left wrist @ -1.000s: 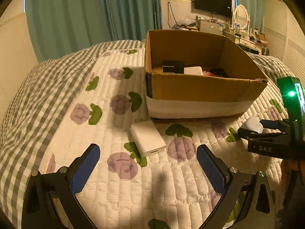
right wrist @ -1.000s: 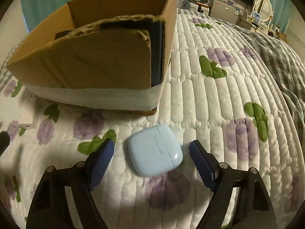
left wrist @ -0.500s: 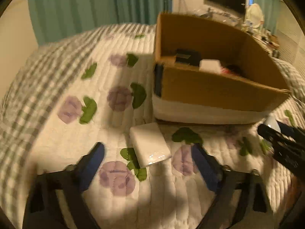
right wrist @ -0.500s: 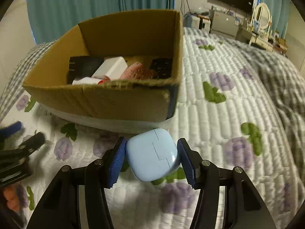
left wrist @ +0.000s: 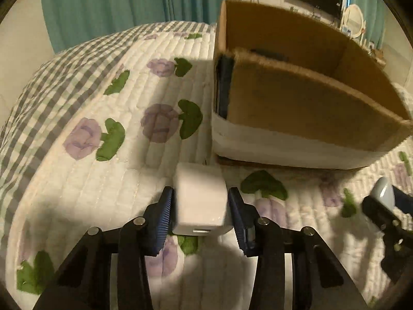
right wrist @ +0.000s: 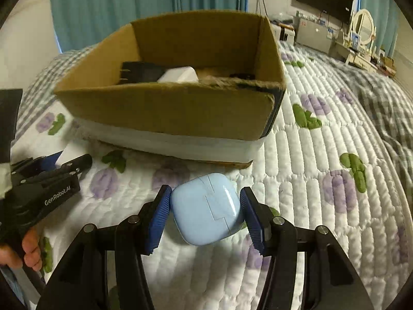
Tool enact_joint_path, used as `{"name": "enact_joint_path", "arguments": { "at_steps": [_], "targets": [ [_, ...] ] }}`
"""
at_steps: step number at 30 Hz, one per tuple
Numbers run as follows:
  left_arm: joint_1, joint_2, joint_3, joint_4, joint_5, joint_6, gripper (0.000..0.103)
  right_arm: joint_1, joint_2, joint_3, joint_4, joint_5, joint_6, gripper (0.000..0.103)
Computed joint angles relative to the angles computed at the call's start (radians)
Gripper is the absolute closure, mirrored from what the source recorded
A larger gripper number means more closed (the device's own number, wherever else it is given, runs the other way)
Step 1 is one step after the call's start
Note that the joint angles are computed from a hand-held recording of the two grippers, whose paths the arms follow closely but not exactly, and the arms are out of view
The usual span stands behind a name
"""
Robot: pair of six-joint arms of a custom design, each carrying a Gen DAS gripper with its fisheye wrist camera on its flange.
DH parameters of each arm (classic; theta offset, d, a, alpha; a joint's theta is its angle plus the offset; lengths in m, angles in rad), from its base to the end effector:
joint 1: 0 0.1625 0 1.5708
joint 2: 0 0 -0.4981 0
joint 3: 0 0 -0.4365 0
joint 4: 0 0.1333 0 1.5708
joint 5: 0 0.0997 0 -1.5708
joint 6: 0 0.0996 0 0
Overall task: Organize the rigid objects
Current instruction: 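Grasp the white charger cube with the left gripper, then lower the cube into the box and release while the right carries the earbud case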
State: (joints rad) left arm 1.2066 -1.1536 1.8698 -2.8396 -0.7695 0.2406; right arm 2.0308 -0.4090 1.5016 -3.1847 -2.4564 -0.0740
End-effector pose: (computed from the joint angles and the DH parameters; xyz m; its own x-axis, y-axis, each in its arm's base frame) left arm -0.0410 -0.6825 0.3247 -0.6896 0.0881 -0.7188 0.4814 0.7973 -0.3641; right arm 0.3947 -0.6702 -0.0320 -0.7077 0.0070 0.7064 -0.4385 0.7797 -0.4470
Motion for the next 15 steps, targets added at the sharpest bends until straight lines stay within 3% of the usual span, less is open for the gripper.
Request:
{"name": "enact_joint_path", "arguments": {
  "at_steps": [4, 5, 6, 15],
  "targets": [
    [-0.032, -0.06, 0.044, -0.011, -0.035, 0.01, 0.066, 0.019, -0.007, 0.017, -0.038, 0.008, -0.037, 0.048],
    [-0.037, -0.072, 0.049, 0.0, -0.047, 0.004, 0.078, 0.021, -0.01, 0.019, -0.037, 0.01, -0.036, 0.048],
    [-0.044, -0.09, 0.053, 0.027, -0.061, -0.002, 0.08, 0.022, -0.012, 0.02, -0.037, 0.01, -0.033, 0.048],
    [-0.057, -0.151, 0.09, 0.097, -0.139, -0.027, 0.08, 0.044, -0.028, 0.052, -0.055, -0.019, -0.013, 0.048]
  ]
}}
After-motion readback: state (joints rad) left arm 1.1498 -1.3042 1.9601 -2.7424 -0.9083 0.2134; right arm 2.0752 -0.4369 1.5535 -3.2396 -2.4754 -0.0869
